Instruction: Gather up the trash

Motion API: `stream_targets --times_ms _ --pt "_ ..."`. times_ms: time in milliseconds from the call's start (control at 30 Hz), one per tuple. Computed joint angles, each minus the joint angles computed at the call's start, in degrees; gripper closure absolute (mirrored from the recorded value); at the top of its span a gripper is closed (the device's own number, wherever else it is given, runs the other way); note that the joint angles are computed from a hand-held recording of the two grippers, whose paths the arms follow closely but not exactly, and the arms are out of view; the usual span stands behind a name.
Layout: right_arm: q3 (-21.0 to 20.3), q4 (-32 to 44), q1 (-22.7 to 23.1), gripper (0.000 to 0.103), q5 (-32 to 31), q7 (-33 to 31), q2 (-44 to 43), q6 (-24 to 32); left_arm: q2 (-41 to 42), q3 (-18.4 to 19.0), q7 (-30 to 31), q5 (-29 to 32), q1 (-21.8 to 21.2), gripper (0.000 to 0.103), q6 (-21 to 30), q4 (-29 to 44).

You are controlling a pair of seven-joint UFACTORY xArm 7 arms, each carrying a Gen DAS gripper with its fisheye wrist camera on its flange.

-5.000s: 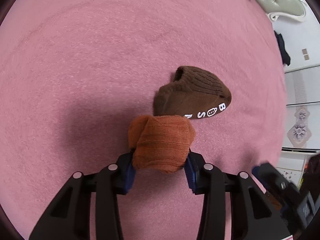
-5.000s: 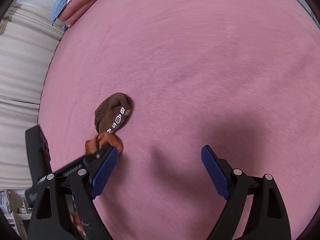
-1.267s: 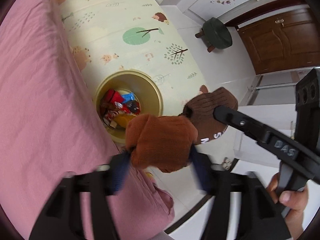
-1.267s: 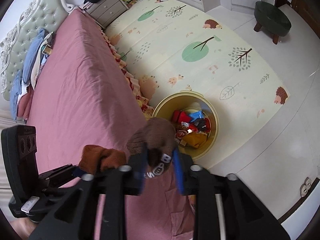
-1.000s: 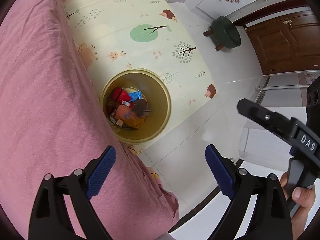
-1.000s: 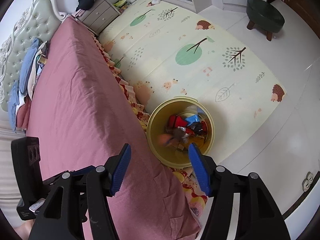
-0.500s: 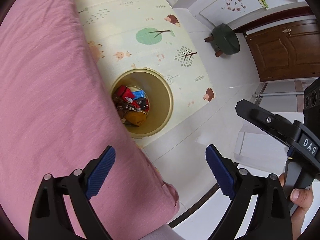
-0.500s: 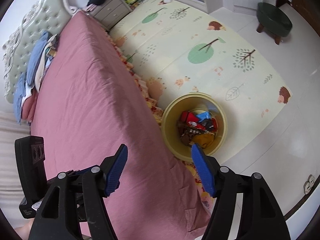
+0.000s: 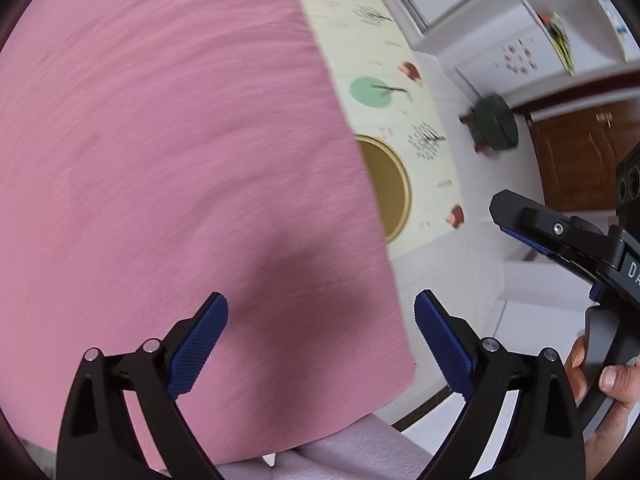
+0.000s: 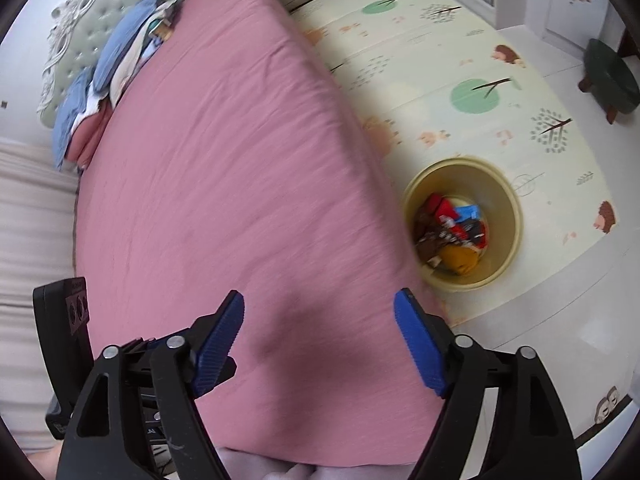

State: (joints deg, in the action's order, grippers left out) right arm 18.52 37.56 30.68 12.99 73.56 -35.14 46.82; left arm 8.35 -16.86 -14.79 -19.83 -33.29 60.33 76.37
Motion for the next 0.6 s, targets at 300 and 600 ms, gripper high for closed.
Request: stream_targets --times_ms 300,600 --pt "5.41 17.32 0.64 0.019 -7.75 1.85 14.27 2.54 -18.2 2.47 -0.22 2.12 2.9 0.005 -5.71 -15.25" --pt "8.5 40.34 3.57 0.016 -21.3 5.68 26.06 17.18 -31.02 5.97 -0.58 3.15 6.7 0.005 1.64 -16.96"
